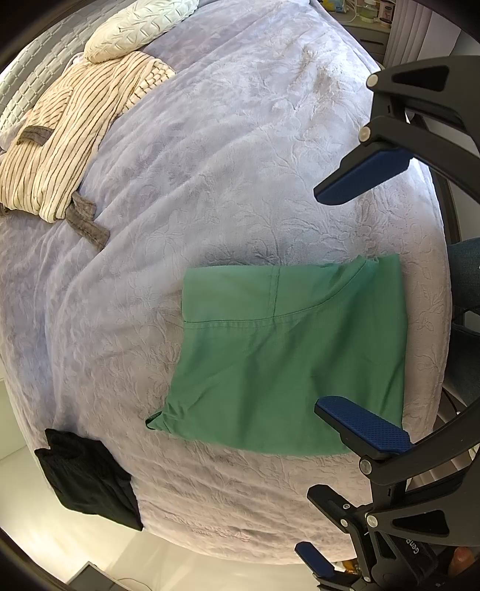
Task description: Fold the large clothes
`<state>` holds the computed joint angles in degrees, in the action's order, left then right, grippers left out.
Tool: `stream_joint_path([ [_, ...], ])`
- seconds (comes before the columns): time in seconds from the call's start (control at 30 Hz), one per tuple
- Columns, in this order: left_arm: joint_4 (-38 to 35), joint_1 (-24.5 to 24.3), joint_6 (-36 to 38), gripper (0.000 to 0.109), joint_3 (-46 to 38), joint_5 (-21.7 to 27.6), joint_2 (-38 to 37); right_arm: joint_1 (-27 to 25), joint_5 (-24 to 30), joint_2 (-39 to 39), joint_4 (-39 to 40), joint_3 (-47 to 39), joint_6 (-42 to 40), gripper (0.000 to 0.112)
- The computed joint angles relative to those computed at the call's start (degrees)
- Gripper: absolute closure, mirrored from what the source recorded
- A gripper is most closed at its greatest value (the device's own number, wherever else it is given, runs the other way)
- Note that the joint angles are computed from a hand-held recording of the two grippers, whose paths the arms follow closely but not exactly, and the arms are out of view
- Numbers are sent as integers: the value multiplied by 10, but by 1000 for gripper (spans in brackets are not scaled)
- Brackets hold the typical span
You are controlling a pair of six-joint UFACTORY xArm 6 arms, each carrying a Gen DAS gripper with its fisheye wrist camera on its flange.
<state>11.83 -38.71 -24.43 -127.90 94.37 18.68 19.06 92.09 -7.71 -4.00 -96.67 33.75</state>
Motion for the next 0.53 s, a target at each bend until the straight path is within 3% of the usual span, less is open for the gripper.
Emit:
stream_joint_path([
  [0.53, -11, 8, 14, 6, 18, -14, -8, -8, 0, 7, 11, -4, -14, 9],
])
